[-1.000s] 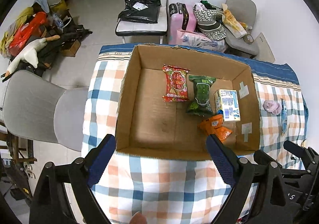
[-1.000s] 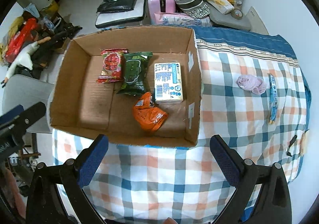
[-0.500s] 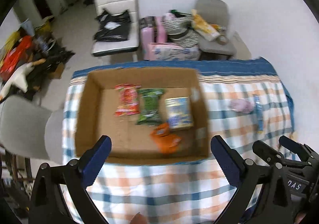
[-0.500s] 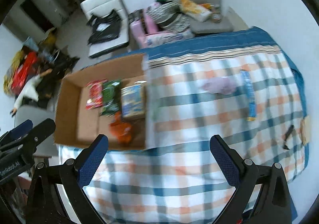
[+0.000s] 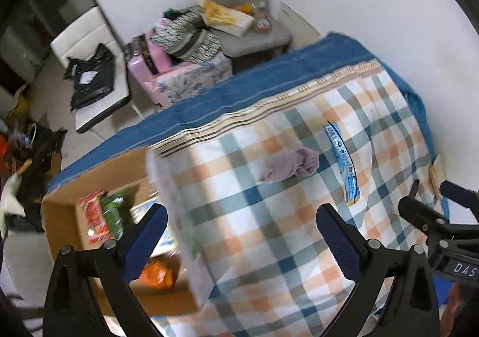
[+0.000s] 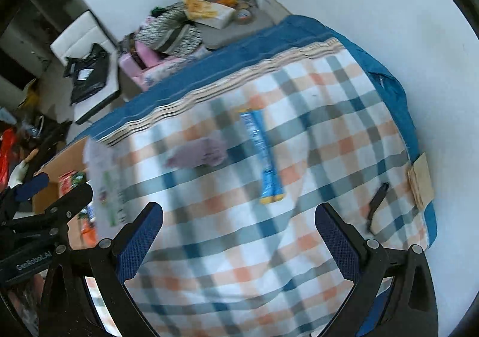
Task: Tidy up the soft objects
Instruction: 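Grasp the lilac sock with left tool while right tool grasps the blue tube packet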
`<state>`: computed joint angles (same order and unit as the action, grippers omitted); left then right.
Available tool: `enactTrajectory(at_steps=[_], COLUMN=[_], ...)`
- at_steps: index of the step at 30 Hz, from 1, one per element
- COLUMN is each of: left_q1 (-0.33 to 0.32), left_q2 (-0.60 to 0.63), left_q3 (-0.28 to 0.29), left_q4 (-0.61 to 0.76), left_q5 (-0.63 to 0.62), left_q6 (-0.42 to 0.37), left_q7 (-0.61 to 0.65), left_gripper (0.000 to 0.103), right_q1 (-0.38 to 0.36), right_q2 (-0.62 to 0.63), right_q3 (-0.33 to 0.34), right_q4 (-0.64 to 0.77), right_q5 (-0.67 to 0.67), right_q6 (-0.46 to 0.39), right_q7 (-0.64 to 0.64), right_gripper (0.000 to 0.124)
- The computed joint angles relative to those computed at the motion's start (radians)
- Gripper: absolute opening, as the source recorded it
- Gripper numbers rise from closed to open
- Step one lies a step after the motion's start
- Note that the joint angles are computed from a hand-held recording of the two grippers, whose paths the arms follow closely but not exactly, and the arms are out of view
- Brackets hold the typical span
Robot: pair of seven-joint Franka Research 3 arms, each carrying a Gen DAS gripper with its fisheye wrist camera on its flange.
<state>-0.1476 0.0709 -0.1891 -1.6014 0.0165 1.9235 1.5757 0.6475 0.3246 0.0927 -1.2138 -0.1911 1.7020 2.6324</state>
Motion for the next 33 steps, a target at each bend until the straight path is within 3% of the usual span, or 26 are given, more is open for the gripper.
enactTrajectory(at_steps=[6,11,15,21,23,24,25,27,33], left_q1=[-0.046,-0.080,-0.125,-0.181,-0.188,-0.191,-0.193,-0.196,-0.188], left_q2=[0.201,0.316,0.415,0.500,0.511,0.514,0.517,0.535,0.503], left_q3=[-0.028,-0.043,-0.043,-0.032,-0.031,-0.030,-0.028,-0.026,-0.029], left_q4=[0.156,0.218,0.279,0.318,0.316,0.314,0.311,0.329,0.272], left_q5=[0.059,0.103,0.164,0.248,0.259,0.265,0.269,0.264,0.254], left_q6=[-0.052,-0.089,-0.136,-0.109,-0.096,-0.093,-0.094,-0.126,-0.089], left_q7=[-0.010,0.073,0.134,0.186,0.202,0.209,0.216,0.221,0.209], left_gripper=[0.102,0.102,0.102,0.101,0.093,0.081,0.062,0.046,0.039], right_q1=[-0.103,-0.177,-0.208,-0.224,-0.226,-0.226,-0.225,-0.224,-0.220], right_q2=[-0.022,0.002,0.015,0.040,0.063,0.072,0.084,0.112,0.201], right_q3=[-0.013,-0.014,-0.015,-0.014,-0.014,-0.015,-0.016,-0.017,-0.018], right_q4=[-0.162,-0.264,-0.327,-0.358,-0.339,-0.331,-0.322,-0.298,-0.218], right_q5=[0.106,0.233,0.302,0.350,0.360,0.362,0.365,0.369,0.396], right_q6=[0.130,0.223,0.277,0.314,0.312,0.310,0.308,0.303,0.269], right_q7=[-0.070,-0.148,-0.186,-0.225,-0.240,-0.241,-0.243,-0.249,-0.250], right_gripper=[0.103,0.090,0.082,0.082,0.082,0.082,0.082,0.082,0.052])
